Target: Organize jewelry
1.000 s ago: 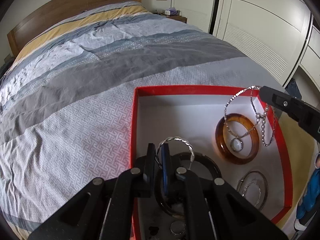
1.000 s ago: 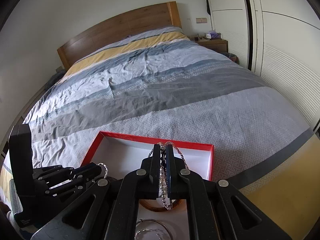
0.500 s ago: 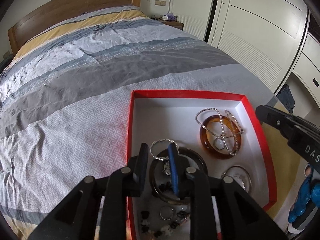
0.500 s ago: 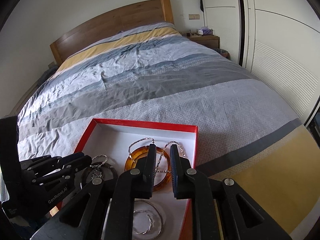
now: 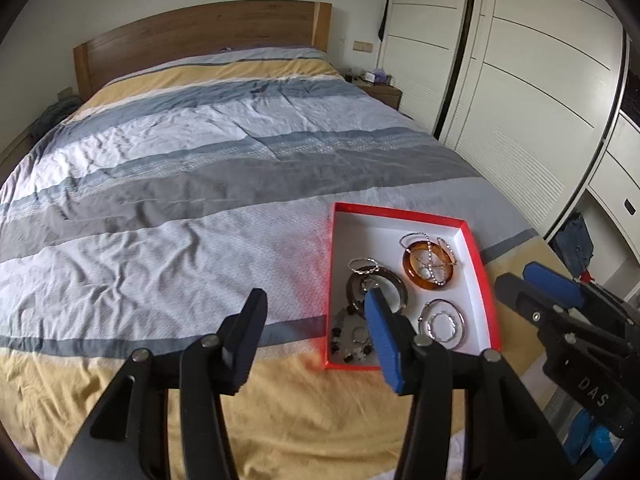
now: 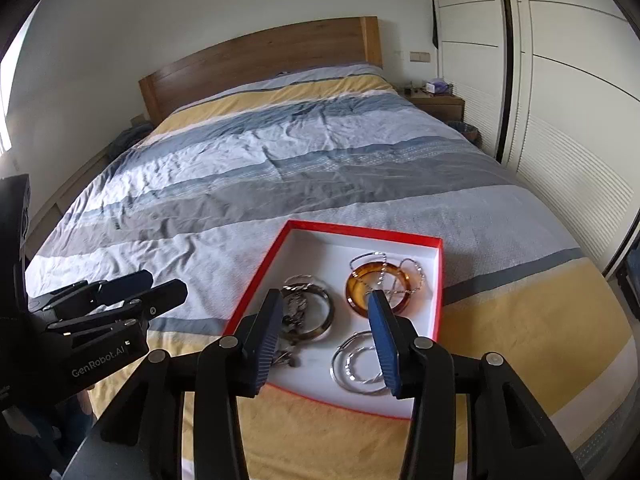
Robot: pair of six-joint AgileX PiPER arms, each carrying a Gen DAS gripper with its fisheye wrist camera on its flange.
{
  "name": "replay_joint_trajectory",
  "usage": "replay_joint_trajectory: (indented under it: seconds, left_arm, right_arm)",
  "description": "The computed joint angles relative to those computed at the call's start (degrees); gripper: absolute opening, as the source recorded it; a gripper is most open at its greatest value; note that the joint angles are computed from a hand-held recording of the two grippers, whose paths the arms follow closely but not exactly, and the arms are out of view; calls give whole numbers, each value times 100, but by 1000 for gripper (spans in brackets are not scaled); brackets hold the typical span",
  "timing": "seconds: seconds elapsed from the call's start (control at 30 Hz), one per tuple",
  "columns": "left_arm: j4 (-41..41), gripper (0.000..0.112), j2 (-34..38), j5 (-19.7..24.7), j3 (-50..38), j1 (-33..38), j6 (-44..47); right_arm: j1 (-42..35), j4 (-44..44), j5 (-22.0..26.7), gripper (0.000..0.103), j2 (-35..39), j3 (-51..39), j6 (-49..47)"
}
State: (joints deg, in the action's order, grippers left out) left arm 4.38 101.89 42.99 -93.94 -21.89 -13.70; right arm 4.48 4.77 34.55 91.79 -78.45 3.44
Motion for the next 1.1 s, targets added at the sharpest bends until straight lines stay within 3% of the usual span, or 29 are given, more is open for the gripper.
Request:
replay_joint_trajectory:
  seconds: [0.33, 0.57, 0.97, 1.1]
  left_arm:
    - [781, 57, -2320, 307, 1845, 175, -735]
    - [1542, 58, -3700, 715, 2610, 81, -1305]
    - [2188, 58, -5118, 1507, 3018, -82, -1716]
    - [2543, 58, -5435, 1756, 3105, -402, -2004]
  right_arm:
    - [1330, -1016, 383, 61, -1349, 837, 1344]
    - [2288, -2094, 845, 75, -2059, 1113, 2509]
    - [4210, -3924, 1870, 102, -2638, 1235, 4547]
    - [4770, -4418, 2230, 103, -2798, 1270, 5092]
